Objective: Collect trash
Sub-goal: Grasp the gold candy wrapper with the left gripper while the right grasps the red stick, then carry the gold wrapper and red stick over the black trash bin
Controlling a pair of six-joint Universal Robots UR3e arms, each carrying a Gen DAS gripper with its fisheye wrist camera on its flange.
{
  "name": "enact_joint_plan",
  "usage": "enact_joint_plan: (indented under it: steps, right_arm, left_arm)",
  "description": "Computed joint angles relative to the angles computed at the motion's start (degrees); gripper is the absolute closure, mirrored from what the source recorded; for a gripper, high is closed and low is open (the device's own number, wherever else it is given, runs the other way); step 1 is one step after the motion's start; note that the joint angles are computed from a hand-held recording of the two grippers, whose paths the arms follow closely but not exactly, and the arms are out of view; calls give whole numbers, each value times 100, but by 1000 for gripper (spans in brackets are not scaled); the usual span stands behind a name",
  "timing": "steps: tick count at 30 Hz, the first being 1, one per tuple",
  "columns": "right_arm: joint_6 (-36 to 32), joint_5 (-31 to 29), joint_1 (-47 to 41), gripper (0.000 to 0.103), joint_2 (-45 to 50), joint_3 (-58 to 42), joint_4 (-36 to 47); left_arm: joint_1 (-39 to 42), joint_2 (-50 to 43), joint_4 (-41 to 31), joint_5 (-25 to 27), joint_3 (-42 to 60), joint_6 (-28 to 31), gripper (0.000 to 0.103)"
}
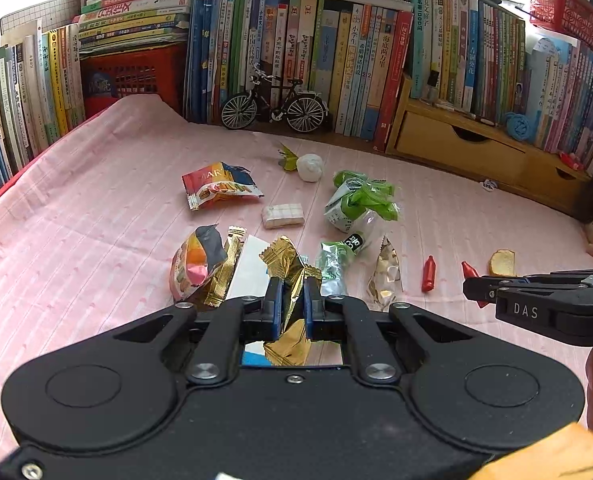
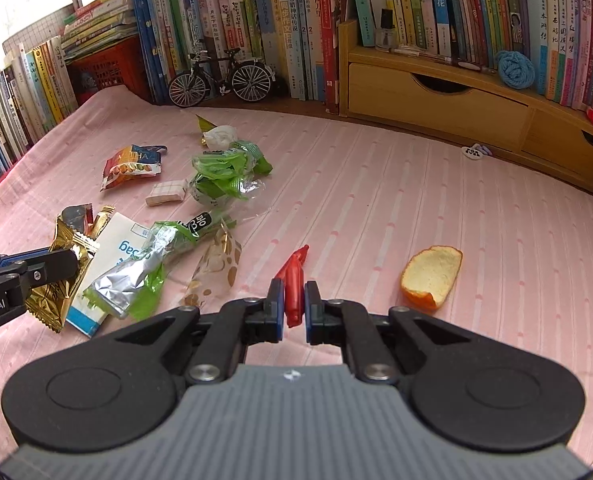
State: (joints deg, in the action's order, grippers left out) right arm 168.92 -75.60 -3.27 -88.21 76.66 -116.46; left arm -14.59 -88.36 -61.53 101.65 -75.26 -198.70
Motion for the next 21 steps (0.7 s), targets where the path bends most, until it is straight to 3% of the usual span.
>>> enact_joint_plan:
  steps: [9, 21]
  right_arm:
    - [347, -200, 305, 90, -1391, 880, 443]
    - [1469, -902, 1786, 89, -2531, 1320, 1014]
  left_arm:
    - [-139, 1499, -788, 128, -664, -271, 93]
    - [57, 3747, -3158, 196, -643, -390, 93]
